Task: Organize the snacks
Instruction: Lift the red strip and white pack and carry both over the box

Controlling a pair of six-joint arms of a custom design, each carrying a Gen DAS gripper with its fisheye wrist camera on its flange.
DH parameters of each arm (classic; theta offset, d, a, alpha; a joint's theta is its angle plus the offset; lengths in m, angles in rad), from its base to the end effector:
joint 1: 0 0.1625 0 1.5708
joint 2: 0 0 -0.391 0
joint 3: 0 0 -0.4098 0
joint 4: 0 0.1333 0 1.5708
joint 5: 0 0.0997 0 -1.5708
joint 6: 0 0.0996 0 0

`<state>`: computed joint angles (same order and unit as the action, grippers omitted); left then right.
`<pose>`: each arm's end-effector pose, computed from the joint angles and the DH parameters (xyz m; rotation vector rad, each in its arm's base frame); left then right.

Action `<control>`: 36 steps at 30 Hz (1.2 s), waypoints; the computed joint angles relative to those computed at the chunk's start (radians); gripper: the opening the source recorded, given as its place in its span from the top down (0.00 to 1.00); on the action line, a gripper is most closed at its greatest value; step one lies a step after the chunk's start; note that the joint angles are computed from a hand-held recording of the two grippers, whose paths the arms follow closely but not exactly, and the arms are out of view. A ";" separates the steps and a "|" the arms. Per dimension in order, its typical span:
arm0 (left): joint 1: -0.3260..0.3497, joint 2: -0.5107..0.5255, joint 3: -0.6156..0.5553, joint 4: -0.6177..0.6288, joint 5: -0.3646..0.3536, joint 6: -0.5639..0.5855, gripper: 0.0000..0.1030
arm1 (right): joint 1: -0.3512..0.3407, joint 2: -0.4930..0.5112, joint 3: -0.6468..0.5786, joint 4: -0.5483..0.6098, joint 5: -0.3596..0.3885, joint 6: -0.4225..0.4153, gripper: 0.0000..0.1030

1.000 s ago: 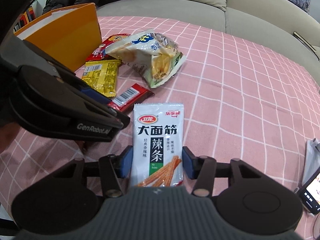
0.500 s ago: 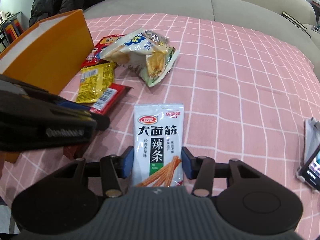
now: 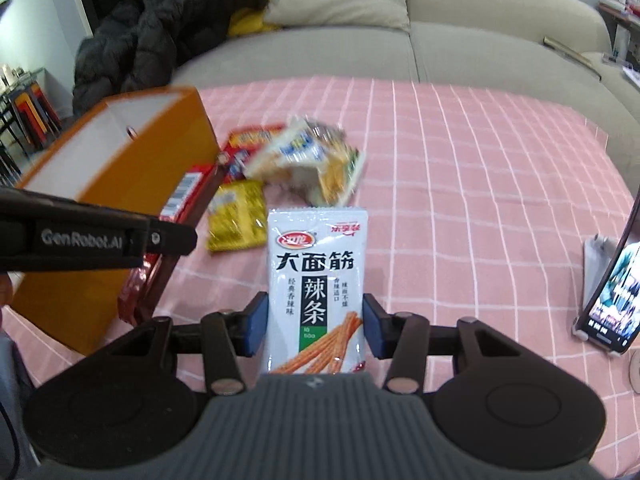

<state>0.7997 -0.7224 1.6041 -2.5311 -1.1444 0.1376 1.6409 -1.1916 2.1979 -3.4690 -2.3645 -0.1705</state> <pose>-0.3351 -0.5952 0.0222 1.1843 2.4779 -0.2878 0.0958 -0.4754 0.2132 -0.1686 -2.1726 0.9752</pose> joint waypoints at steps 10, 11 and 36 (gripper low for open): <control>0.023 -0.073 -0.012 -0.068 0.019 0.119 0.74 | 0.108 0.071 -0.110 -0.046 0.013 -0.177 0.55; 0.026 -0.076 -0.017 -0.073 0.027 0.134 0.74 | 0.115 0.080 -0.125 -0.043 0.016 -0.192 0.55; 0.172 0.050 -0.387 0.254 0.201 0.269 0.74 | 0.156 0.440 -0.743 0.543 0.066 -0.224 0.55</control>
<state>0.9714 -0.6719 1.2171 -2.2767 -0.9435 0.4066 1.7972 -0.7518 1.4546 -2.9263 -2.2985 -0.3949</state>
